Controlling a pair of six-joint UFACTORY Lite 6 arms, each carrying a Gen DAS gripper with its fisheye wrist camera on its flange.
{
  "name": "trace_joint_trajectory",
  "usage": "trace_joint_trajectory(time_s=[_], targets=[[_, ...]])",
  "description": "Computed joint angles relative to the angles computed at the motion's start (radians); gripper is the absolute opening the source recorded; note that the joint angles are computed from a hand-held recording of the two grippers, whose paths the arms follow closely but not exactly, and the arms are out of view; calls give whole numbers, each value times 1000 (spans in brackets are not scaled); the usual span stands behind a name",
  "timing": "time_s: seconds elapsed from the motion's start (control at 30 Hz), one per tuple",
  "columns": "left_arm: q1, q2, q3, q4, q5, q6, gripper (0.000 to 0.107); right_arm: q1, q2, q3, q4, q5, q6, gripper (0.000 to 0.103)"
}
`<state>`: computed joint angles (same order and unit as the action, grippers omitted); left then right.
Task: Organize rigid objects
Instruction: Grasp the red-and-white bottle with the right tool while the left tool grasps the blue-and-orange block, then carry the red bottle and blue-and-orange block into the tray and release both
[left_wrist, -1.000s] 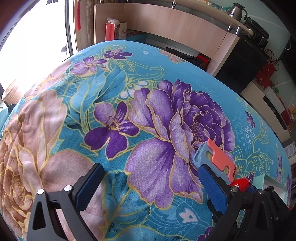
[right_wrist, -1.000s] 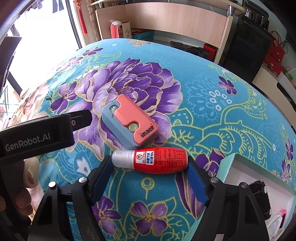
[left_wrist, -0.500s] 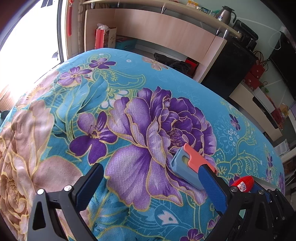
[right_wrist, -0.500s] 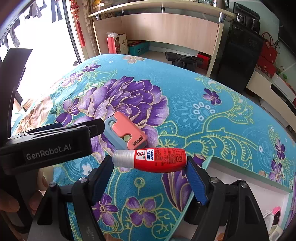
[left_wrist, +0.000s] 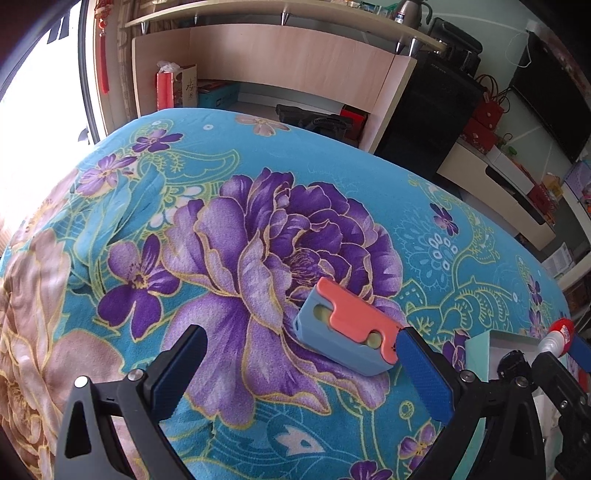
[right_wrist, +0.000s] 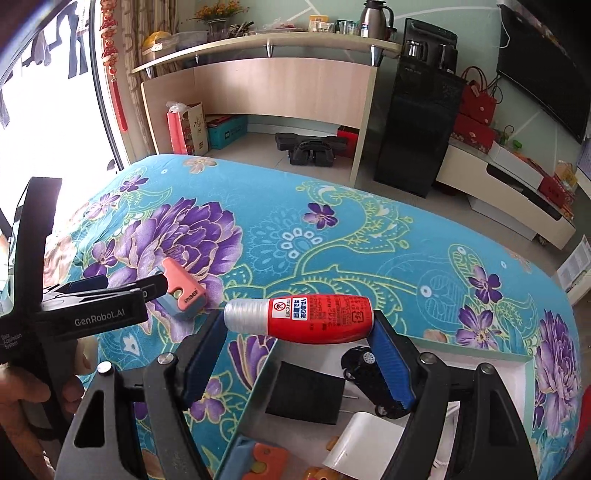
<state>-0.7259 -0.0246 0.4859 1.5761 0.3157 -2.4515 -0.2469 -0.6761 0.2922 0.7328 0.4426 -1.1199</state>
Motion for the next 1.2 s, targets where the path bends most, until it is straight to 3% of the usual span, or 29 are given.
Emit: trace_joint_trajectory(time_s=[0.4, 0.63, 0.67, 0.9, 1.2], targets=[[-60, 179, 132, 10, 42, 11, 103, -166, 41, 1, 136, 70, -211, 78], [-93, 256, 201, -99, 83, 145, 89, -201, 69, 3, 169, 83, -257, 78], [-98, 260, 207, -108, 91, 158, 82, -204, 70, 3, 171, 84, -260, 78], [-107, 224, 190, -106, 102, 140, 76, -227, 68, 3, 162, 103, -256, 78], [-202, 45, 126, -230, 216, 202, 76, -248, 6, -14, 112, 137, -208, 78]])
